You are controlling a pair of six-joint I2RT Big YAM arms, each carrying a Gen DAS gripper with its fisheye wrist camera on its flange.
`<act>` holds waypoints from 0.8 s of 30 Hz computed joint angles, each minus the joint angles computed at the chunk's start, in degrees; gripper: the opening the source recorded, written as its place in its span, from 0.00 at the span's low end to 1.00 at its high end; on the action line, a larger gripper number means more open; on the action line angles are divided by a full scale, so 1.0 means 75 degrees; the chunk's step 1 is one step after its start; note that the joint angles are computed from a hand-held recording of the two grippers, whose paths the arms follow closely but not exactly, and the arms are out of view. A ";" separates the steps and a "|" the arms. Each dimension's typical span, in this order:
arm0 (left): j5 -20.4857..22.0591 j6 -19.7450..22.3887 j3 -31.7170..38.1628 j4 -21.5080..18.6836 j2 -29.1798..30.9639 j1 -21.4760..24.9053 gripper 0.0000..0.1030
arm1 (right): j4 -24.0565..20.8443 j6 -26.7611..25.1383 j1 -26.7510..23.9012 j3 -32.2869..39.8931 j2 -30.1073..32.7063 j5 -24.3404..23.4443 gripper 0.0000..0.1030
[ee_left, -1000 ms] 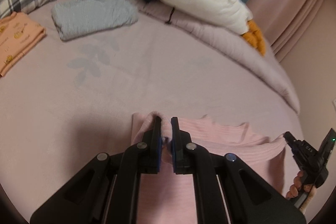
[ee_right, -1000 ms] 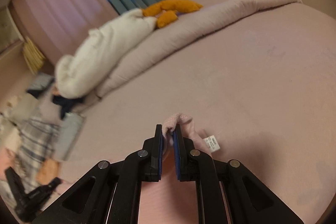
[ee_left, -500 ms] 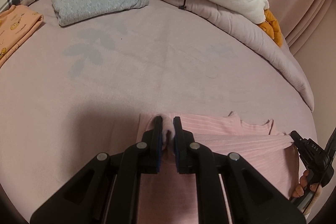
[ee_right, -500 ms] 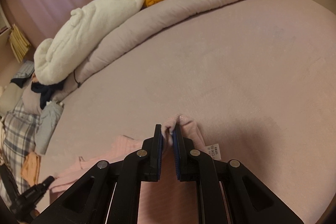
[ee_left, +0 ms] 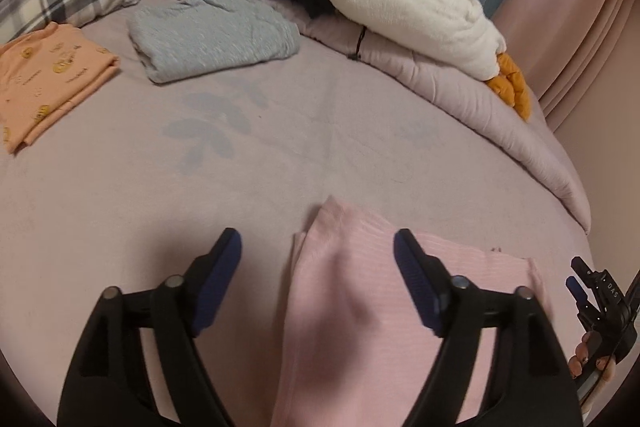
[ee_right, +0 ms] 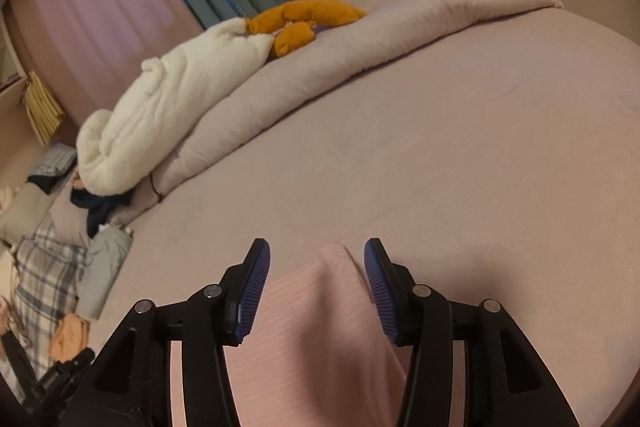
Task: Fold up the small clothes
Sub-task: 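Grasp and straighten the folded sweater edge with the left gripper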
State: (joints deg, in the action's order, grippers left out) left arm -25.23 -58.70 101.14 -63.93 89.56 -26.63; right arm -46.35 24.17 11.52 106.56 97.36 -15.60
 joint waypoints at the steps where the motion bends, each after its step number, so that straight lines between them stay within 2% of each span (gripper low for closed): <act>1: -0.0049 -0.0024 -0.0074 -0.0036 -0.0105 -0.0060 0.83 | 0.0042 0.0047 -0.0042 -0.0098 -0.0108 -0.0067 0.54; 3: -0.0111 -0.0235 -0.0334 -0.0102 -0.0367 -0.0219 0.89 | 0.0093 0.0101 -0.0099 -0.0313 -0.0338 -0.0114 0.61; 6: -0.0046 -0.0545 -0.0924 0.0166 -0.0792 -0.0497 0.90 | 0.0018 0.0177 -0.0173 -0.0669 -0.0668 -0.0278 0.65; 9: 0.0247 -0.0806 -0.1396 0.0344 -0.1059 -0.0707 0.90 | -0.0006 0.0288 -0.0278 -0.1079 -0.0948 -0.0674 0.66; 14: 0.0445 -0.1128 -0.1900 0.0397 -0.1203 -0.0977 0.89 | -0.0015 0.0532 -0.0438 -0.2134 -0.1626 -0.0852 0.66; 17: 0.0586 -0.1176 -0.2181 0.0651 -0.1299 -0.1138 0.88 | 0.0123 0.0829 -0.0513 -0.2825 -0.2026 -0.1154 0.66; 20: 0.0710 -0.1197 -0.2437 0.0960 -0.1394 -0.1307 0.87 | 0.0139 0.0968 -0.0495 -0.3336 -0.2316 -0.1094 0.66; 24: 0.0624 -0.1148 -0.2475 0.1026 -0.1366 -0.1437 0.86 | 0.0191 0.1237 -0.0469 -0.3924 -0.2707 -0.0823 0.66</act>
State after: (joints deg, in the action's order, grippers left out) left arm -20.54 -67.31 82.58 -56.23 79.31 -37.40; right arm -44.92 33.45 8.01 77.13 77.06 -21.77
